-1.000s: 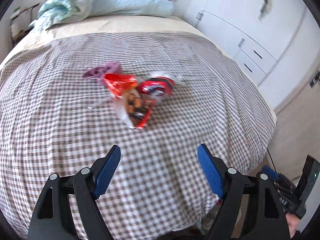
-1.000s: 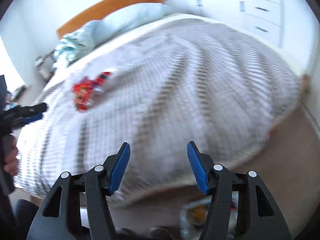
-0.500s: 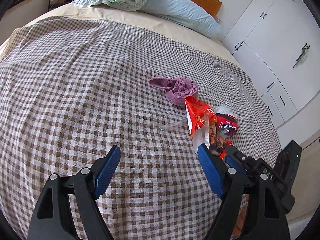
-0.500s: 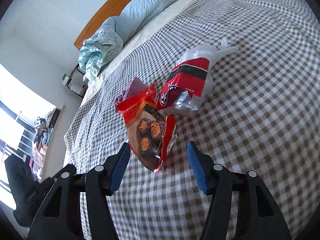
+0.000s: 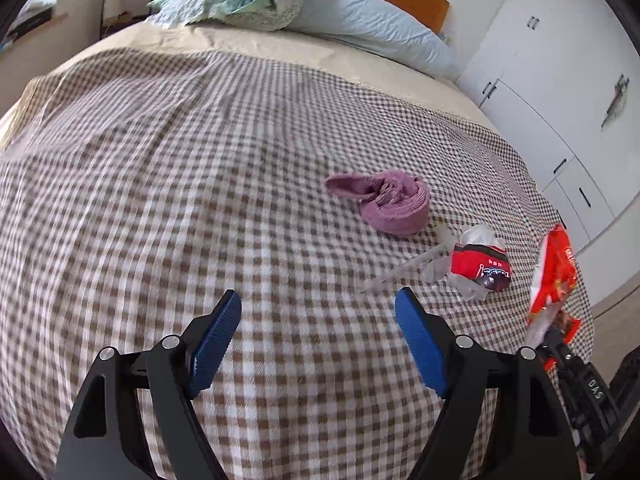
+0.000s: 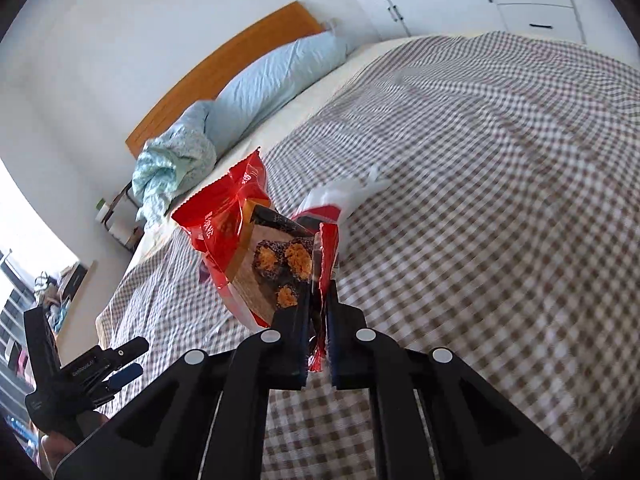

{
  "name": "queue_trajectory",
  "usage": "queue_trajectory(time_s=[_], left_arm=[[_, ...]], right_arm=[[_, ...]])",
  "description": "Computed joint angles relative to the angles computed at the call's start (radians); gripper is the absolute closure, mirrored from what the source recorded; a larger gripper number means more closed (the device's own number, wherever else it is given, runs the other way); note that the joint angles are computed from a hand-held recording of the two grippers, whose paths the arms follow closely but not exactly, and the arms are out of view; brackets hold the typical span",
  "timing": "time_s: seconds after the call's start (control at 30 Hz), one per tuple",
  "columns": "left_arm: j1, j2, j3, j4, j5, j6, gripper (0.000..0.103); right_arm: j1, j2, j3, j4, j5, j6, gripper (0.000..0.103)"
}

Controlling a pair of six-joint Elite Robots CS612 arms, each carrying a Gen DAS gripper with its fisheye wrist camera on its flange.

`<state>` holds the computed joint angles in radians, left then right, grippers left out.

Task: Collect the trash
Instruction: 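Grasp the pink cloth with the left tool while the right tool grasps the red snack wrapper, then carry the pink cloth and red wrapper to the trash bag and open both tools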

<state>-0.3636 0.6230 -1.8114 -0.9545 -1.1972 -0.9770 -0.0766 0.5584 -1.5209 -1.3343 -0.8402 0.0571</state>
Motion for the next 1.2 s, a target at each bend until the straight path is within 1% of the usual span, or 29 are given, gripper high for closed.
queue_trajectory(time_s=[0.03,0.07,0.1,0.13,0.17,0.23,0.27,0.3,0.33,0.4,0.43,0.47,0.5,0.53,0.6,0.67,0.8,0.9,0.93,1.0,1.07,1.2], left_arm=[[0.007,-0.02,0.037,-0.017,-0.009,0.046,0.027],[0.02,-0.041,0.078,-0.038,-0.052,0.087,0.027],[0.036,-0.069,0.13,-0.049,-0.115,0.125,0.027],[0.046,-0.098,0.186,-0.048,-0.151,0.16,0.027],[0.049,-0.121,0.236,-0.049,-0.153,0.211,0.027],[0.043,-0.163,0.338,-0.032,-0.074,0.337,0.027],[0.041,-0.182,0.387,-0.012,-0.034,0.37,0.027],[0.044,-0.198,0.433,-0.008,-0.017,0.395,0.027],[0.05,-0.21,0.472,-0.014,-0.027,0.404,0.026],[0.06,-0.22,0.516,-0.036,-0.045,0.388,0.026],[0.063,-0.221,0.529,-0.041,-0.056,0.372,0.034],[0.066,-0.217,0.528,-0.047,-0.079,0.363,0.053],[0.065,-0.215,0.523,-0.047,-0.077,0.34,0.062],[0.065,-0.212,0.512,-0.05,-0.087,0.317,0.067],[0.063,-0.212,0.485,-0.033,-0.113,0.262,0.069],[0.057,-0.217,0.459,0.003,-0.118,0.205,0.07],[0.02,-0.217,0.371,0.026,-0.073,0.207,0.071],[-0.029,-0.222,0.301,0.046,-0.013,0.205,0.071],[-0.049,-0.223,0.277,0.051,0.009,0.205,0.071],[-0.085,-0.22,0.23,0.052,0.019,0.194,0.07],[-0.118,-0.212,0.189,0.041,-0.008,0.167,0.07],[-0.179,-0.2,0.156,0.005,-0.06,0.132,0.07]], right_arm=[[-0.002,0.003,-0.003,-0.032,-0.021,0.016,0.096],[-0.003,0.006,-0.006,-0.054,-0.041,0.02,0.096],[-0.008,0.006,-0.005,-0.058,-0.047,0.022,0.096],[-0.017,0.005,-0.005,-0.044,-0.031,0.027,0.096],[-0.024,0.004,-0.002,-0.032,-0.016,0.034,0.096],[-0.031,0.001,0.001,-0.033,-0.022,0.042,0.096],[-0.035,0.001,0.001,-0.03,-0.021,0.045,0.096],[-0.038,0.0,0.003,-0.024,-0.011,0.049,0.096],[-0.04,0.0,0.004,-0.018,-0.006,0.055,0.096],[-0.034,-0.003,0.011,-0.022,-0.005,0.058,0.096],[-0.035,-0.005,0.012,-0.022,-0.003,0.053,0.096],[-0.034,-0.006,0.013,-0.022,-0.001,0.051,0.096],[-0.036,-0.008,0.016,-0.019,0.005,0.046,0.096],[-0.036,-0.008,0.017,-0.019,0.003,0.043,0.096],[-0.032,-0.011,0.02,-0.006,-0.016,0.03,0.096],[-0.031,-0.012,0.022,0.022,-0.025,0.013,0.096],[-0.033,-0.013,0.014,0.062,-0.032,-0.043,0.096],[-0.048,-0.015,-0.009,0.097,-0.023,-0.093,0.096],[-0.059,-0.015,-0.023,0.102,-0.018,-0.122,0.096],[-0.086,-0.016,-0.052,0.122,-0.019,-0.217,0.096],[-0.121,-0.022,-0.075,0.17,-0.037,-0.307,0.096],[-0.196,-0.03,-0.12,0.249,-0.12,-0.45,0.096]])
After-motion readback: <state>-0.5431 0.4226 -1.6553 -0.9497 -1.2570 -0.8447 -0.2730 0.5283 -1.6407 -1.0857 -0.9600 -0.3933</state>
